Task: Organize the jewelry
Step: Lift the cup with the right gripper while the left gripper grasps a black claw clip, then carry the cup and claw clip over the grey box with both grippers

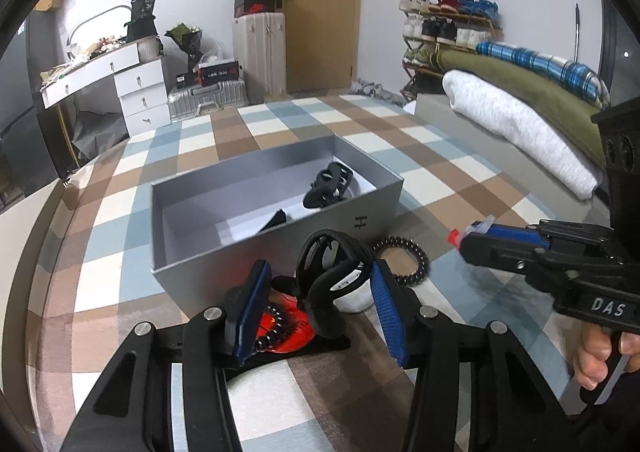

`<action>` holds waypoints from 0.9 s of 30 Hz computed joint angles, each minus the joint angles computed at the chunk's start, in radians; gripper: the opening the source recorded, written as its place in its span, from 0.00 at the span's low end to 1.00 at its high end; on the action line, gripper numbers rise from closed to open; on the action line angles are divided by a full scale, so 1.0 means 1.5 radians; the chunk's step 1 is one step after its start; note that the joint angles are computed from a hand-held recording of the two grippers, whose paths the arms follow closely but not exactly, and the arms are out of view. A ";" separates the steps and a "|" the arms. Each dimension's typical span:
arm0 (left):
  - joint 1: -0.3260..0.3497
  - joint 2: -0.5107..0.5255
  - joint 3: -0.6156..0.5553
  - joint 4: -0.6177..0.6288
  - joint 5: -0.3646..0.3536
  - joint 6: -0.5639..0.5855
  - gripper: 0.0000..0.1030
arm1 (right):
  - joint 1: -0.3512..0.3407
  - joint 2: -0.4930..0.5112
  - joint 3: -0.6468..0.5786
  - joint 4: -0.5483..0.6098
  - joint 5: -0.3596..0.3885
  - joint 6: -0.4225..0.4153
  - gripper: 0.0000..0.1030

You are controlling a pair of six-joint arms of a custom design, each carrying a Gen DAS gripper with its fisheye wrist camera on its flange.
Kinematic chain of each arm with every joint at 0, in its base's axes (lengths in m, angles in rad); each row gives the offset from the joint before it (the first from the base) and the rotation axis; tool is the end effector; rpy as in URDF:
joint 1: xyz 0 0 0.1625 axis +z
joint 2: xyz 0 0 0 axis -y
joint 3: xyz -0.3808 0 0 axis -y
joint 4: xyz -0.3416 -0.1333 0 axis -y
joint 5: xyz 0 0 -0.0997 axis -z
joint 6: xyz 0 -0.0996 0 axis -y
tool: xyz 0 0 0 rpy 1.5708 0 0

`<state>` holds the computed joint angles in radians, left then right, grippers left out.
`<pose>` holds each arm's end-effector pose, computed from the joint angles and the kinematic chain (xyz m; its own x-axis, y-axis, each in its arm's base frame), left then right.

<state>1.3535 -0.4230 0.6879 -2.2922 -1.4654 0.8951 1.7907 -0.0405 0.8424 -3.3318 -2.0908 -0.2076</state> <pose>-0.0342 -0.8220 0.1844 -0.4626 0.7897 -0.4030 0.8865 0.4162 -0.2020 0.2445 -0.7098 -0.0356 -0.8897 0.0877 0.4479 -0.3154 0.5912 -0.7423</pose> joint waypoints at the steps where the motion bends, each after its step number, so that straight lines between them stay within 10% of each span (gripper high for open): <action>1: 0.002 0.001 -0.004 0.000 -0.006 -0.002 0.44 | 0.001 0.000 0.003 -0.016 0.007 -0.007 0.18; 27: 0.022 0.089 -0.224 0.041 -0.080 -0.078 0.44 | 0.004 0.044 -0.126 0.045 0.068 -0.009 0.18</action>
<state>1.3866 -0.2895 0.3522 -2.2309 -1.5849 0.7786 1.7965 0.0252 0.6530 -3.2643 -1.9883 -0.2206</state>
